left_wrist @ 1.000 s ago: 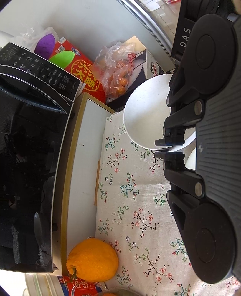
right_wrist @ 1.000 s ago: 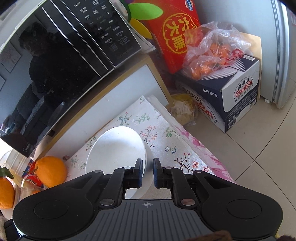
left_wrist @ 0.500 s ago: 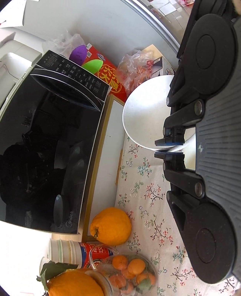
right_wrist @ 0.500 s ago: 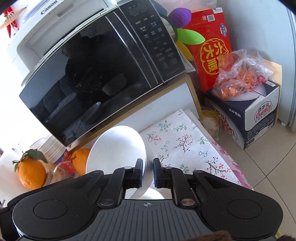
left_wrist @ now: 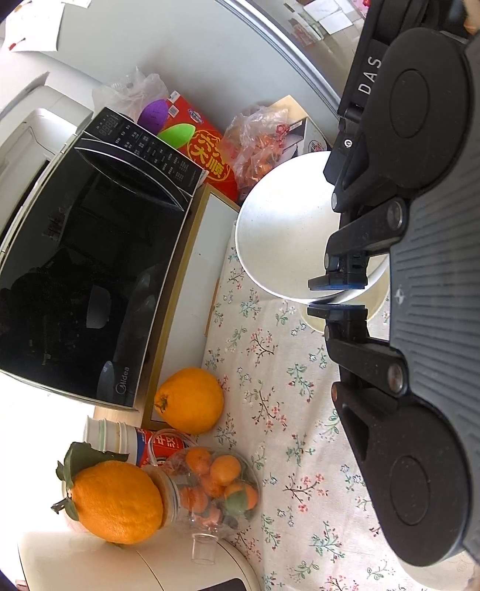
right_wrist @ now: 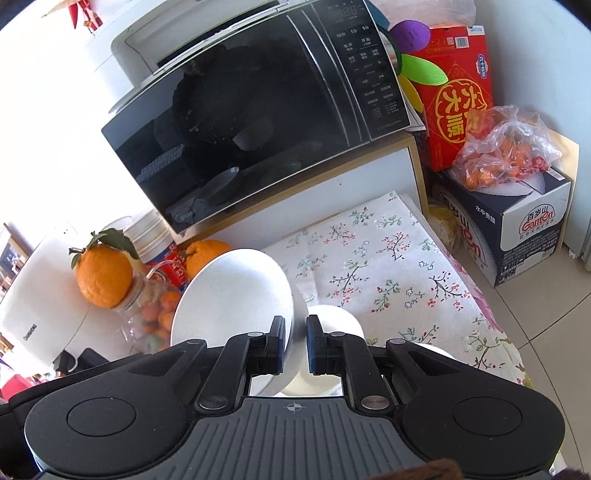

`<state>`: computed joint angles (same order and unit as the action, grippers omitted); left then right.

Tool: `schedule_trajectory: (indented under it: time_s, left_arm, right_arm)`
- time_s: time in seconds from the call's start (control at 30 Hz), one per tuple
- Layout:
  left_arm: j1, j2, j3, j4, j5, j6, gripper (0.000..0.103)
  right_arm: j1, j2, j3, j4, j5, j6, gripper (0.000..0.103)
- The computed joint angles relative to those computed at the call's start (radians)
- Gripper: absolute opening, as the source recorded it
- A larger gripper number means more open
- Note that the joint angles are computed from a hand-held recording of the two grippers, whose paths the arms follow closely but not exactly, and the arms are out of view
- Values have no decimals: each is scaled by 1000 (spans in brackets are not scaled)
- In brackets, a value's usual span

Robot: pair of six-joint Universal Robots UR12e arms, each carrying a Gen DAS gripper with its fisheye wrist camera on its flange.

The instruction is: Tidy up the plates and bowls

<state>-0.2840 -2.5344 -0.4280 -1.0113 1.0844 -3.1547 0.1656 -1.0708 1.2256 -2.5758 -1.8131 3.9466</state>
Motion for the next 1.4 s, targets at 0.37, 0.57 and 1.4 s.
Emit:
schedule_trajectory:
  time_s: [0.37,0.57,1.4]
  left_arm:
    - [15,150,-267,58,42,52,6]
    - [18,214,-385,61,64,106,8]
    - [9,231,-427,-91,125,226,11]
  right_arm:
    - [20,-35,33,115,91,-62,13]
    - [29,-52,60,192,147,-79,13]
    - [23,-46,68,346,240,-134,15]
